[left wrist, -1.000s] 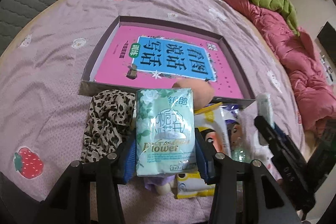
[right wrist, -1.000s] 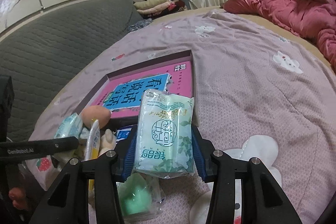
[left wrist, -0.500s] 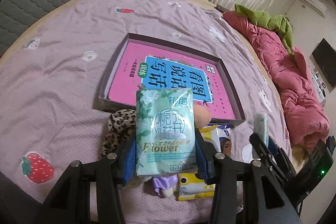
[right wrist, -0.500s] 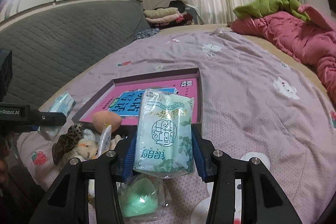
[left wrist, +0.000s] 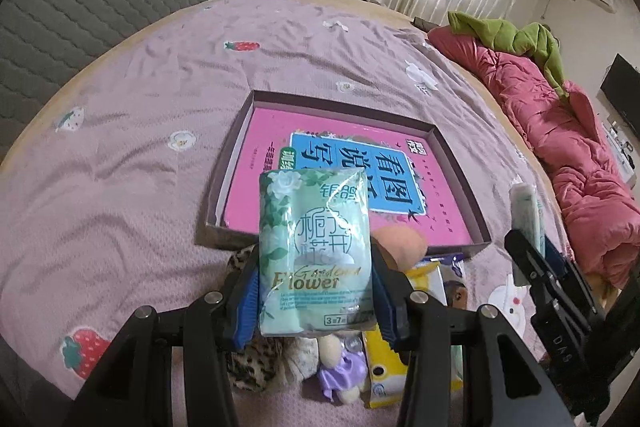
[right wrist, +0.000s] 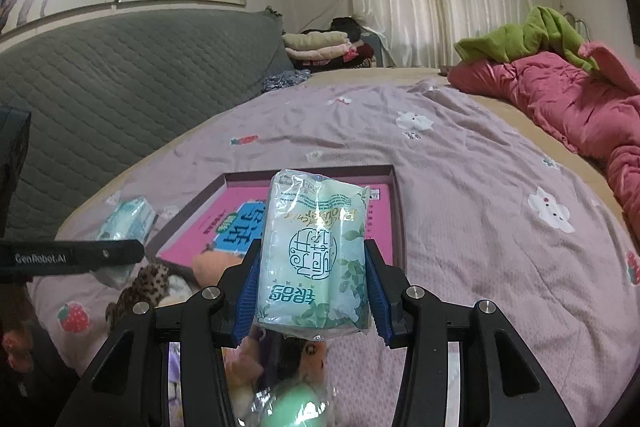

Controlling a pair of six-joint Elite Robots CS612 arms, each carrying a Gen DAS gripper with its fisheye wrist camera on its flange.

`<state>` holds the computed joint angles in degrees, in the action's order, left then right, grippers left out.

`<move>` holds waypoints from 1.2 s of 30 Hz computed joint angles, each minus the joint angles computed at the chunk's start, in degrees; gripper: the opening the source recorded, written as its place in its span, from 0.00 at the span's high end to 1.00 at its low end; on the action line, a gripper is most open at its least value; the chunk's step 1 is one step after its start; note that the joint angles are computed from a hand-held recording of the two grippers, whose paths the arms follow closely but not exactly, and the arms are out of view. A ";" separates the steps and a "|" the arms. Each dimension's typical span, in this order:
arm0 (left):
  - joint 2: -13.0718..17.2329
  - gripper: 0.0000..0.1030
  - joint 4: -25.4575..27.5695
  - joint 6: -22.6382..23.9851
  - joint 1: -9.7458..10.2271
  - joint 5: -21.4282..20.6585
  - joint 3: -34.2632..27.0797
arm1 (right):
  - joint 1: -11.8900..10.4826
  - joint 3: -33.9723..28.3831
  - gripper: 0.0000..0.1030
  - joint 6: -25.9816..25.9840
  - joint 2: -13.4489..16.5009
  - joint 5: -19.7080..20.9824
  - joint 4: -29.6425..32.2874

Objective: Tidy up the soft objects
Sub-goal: 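Lift both tissue packs and carry them over the pink book box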

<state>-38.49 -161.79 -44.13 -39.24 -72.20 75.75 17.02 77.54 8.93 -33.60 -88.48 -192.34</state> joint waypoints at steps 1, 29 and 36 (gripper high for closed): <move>0.19 0.53 0.14 0.36 -0.02 0.73 -0.34 | 0.03 -0.42 0.53 -0.16 0.16 -0.22 0.23; 6.47 0.53 8.38 2.51 2.16 2.07 -11.67 | -0.90 -12.85 0.52 -2.14 6.37 -1.92 9.46; 7.81 0.53 10.83 2.43 2.75 1.03 -13.78 | -0.96 -14.22 0.52 -3.48 7.20 -2.19 11.16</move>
<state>-30.68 -150.96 -41.70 -36.49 -71.17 61.98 16.07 63.32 5.45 -26.41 -90.67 -181.18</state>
